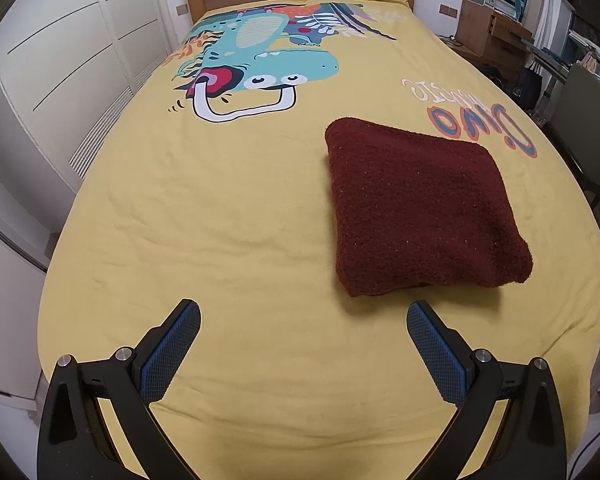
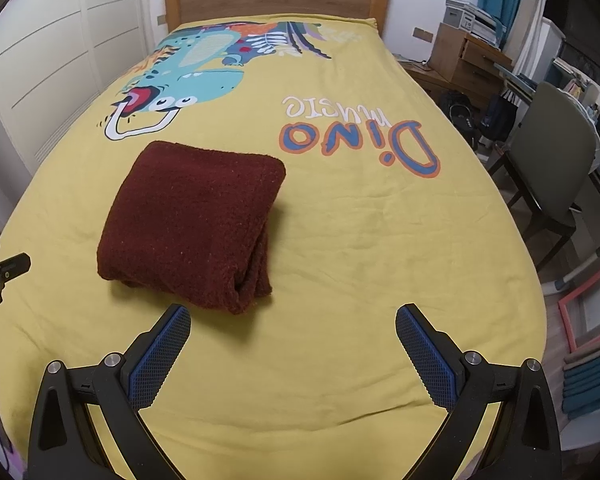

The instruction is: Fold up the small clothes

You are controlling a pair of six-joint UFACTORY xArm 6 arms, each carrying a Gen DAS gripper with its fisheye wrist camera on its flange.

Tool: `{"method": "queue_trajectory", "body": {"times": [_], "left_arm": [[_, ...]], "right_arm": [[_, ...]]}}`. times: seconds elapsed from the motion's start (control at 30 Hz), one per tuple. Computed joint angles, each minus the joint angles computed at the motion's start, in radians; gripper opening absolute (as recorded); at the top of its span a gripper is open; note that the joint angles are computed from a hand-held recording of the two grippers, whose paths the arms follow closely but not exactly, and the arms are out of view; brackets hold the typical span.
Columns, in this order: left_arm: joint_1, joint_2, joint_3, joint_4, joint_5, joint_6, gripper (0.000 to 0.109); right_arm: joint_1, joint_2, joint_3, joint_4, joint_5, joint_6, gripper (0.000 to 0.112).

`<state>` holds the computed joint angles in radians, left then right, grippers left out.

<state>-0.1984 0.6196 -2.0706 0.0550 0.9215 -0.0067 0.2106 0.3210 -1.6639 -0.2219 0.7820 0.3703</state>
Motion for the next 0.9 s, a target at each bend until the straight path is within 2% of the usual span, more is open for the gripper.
{"method": "queue_trajectory", "body": {"times": [0.9], "left_arm": [[-0.01,0.006,-0.009,0.013,0.017,0.002,0.102]], "right_arm": [[-0.001,0.003,-0.004,-0.002,0.024,0.0,0.102]]}}
